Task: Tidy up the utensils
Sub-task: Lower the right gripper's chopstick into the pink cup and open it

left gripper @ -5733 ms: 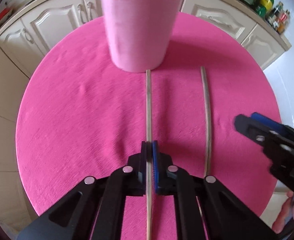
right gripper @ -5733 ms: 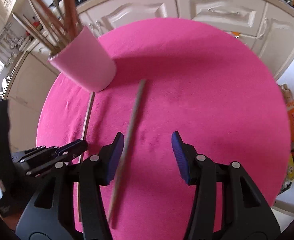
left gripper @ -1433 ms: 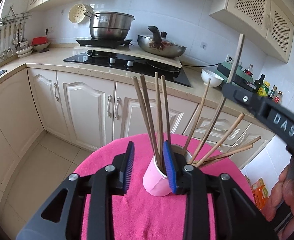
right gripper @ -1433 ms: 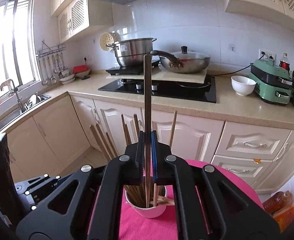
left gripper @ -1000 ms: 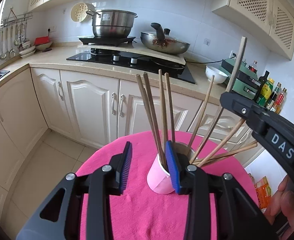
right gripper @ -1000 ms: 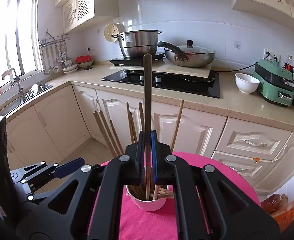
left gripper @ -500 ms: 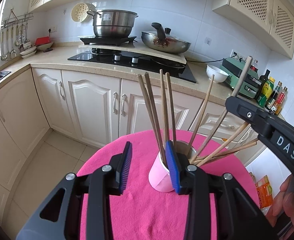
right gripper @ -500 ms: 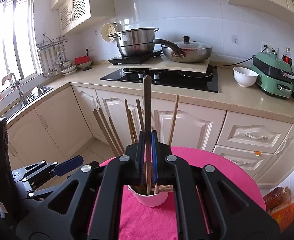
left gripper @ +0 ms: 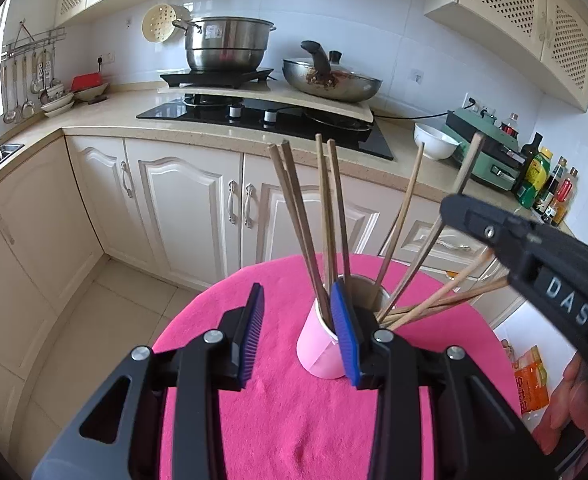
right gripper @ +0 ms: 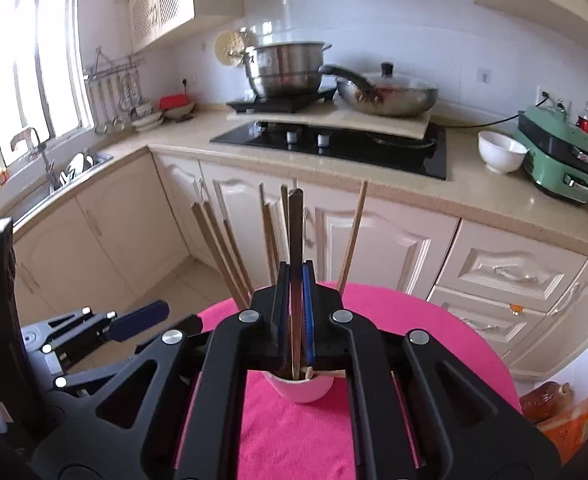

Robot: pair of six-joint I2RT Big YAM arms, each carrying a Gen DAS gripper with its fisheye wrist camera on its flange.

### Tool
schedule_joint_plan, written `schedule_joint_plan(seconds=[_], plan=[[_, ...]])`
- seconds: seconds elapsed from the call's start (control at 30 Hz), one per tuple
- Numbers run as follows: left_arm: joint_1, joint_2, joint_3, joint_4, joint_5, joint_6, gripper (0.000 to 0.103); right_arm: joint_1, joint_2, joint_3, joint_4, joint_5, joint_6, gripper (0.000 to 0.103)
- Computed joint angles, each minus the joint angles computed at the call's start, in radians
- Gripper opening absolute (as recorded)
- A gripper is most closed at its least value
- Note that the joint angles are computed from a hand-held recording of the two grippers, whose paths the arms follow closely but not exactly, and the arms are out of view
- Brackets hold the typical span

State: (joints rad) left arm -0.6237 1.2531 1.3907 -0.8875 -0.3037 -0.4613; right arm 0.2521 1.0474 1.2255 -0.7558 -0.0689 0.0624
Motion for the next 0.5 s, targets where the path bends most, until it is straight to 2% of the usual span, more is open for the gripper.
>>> schedule_joint_plan(seconds=[0.07, 0.3, 0.5], plan=[[-0.001, 0.002, 0.009, -0.008, -0.003, -0.005, 0.035, -0.004, -0.004, -0.002, 0.0, 0.01, 0.012, 0.007], [-0.017, 0.015, 0.042, -0.046, -0.034, -0.019, 0.035, -0.036, -0.001, 0.01, -0.025, -0.043, 0.038, 0.008], [-0.033, 0.022, 0.065, -0.078, -0.064, -0.028, 0.035, -0.079, 0.013, 0.032, -0.029, -0.122, 0.059, 0.008]])
